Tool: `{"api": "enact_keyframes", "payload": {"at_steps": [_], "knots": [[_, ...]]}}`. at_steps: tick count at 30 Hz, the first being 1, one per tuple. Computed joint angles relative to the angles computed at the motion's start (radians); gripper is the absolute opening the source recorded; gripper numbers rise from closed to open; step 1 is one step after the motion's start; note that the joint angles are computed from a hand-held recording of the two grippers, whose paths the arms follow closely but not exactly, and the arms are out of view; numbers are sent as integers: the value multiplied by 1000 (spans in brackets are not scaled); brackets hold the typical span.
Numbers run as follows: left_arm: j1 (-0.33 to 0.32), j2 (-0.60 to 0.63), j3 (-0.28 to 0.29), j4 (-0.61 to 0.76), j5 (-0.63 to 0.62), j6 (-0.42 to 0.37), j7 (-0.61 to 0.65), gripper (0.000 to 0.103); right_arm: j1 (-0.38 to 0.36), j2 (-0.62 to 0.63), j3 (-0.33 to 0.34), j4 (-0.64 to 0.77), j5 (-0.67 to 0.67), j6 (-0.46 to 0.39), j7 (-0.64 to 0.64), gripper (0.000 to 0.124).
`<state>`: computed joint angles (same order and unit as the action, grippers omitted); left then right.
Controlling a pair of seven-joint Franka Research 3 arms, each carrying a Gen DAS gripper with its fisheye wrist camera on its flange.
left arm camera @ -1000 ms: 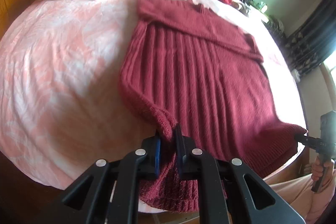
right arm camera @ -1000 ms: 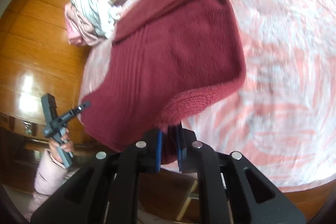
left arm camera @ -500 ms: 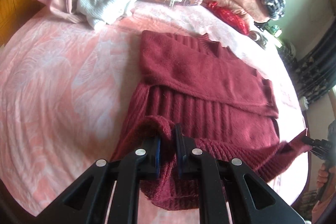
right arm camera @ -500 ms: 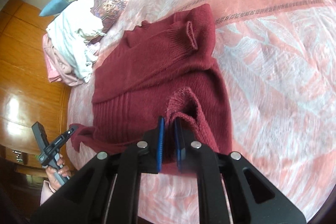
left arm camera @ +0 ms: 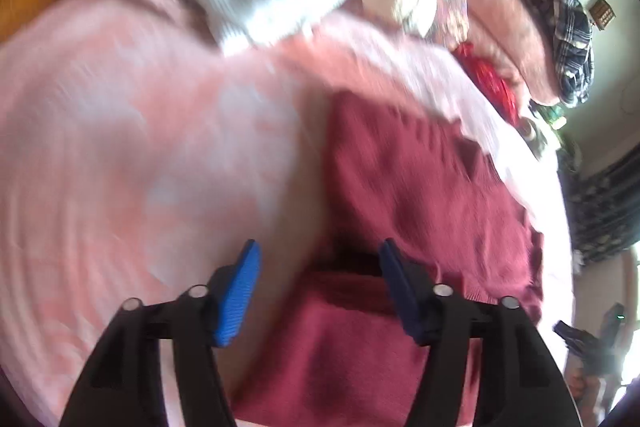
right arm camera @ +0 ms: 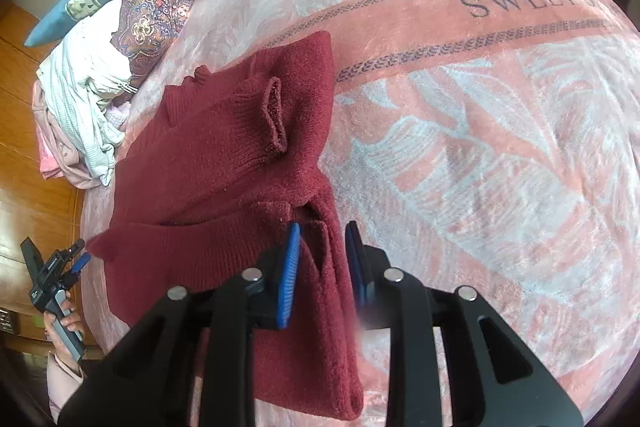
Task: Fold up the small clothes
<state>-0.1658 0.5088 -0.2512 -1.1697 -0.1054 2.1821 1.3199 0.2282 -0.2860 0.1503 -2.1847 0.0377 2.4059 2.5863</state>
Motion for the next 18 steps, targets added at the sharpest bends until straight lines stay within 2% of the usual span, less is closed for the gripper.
{"api": "enact_keyframes", "payload": {"at_steps": [4, 6, 10, 13, 18], "knots": [[7, -30, 10, -41, 34, 27, 44, 66, 23, -3, -20, -1, 51, 5, -93, 49], [3, -19, 7, -30, 41, 2, 64, 66, 42, 22, -31, 15, 102, 16, -154, 61], [-31, 19, 4, 11, 82, -38, 111, 66, 50, 91, -21, 89, 92, -38, -200, 63], [-63, 38, 7, 29, 122, -44, 144, 66, 60, 126, -28, 112, 108, -42, -235, 63], [-81, 78, 2, 77, 124, -71, 174, 67, 68, 174, -43, 132, 157, -45, -269, 68]]}}
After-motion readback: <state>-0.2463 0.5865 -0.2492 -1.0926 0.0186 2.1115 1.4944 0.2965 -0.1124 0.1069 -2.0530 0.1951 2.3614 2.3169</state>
